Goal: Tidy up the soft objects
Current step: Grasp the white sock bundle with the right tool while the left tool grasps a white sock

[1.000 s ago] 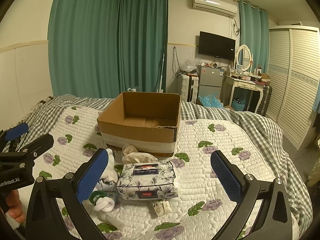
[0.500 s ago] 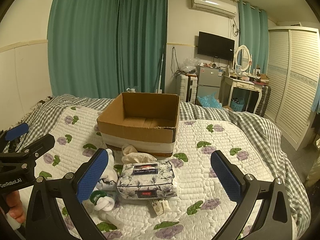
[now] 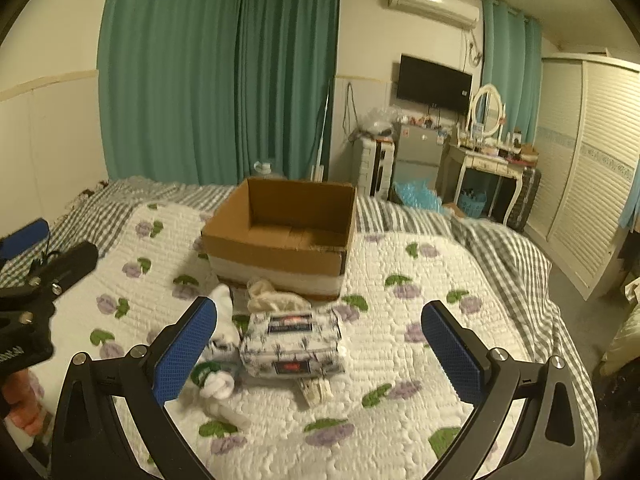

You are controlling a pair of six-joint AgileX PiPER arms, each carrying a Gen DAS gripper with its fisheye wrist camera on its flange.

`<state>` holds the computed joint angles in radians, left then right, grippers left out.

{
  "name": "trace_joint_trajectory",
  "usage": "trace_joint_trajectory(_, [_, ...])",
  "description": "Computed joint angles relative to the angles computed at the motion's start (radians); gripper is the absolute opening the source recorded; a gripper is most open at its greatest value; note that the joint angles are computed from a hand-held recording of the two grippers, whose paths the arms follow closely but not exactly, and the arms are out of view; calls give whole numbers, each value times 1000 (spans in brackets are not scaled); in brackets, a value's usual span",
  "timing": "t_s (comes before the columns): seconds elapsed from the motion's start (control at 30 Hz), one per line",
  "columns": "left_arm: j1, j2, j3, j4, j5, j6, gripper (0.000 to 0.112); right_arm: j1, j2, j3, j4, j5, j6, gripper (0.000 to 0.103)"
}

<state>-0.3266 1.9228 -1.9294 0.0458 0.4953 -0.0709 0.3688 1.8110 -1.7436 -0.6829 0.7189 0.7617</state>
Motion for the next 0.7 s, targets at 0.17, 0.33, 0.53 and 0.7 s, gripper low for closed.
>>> trace_joint_trajectory(0.17, [1, 108, -122, -42, 166, 20, 103, -35, 9, 23, 110, -1, -70, 103])
trace_joint_trajectory(0.33, [1, 230, -189, -129, 280, 52, 102, -61, 85, -10, 185, 24, -117, 103])
trace_joint_trajectory(0.53, [-22, 333, -271, -161, 356, 95, 102, -86, 147, -51, 250, 38, -159, 103])
trace_joint_trajectory(0.7, [-22, 428, -390, -210, 406, 148, 85, -97, 181, -92, 276, 68, -168, 103])
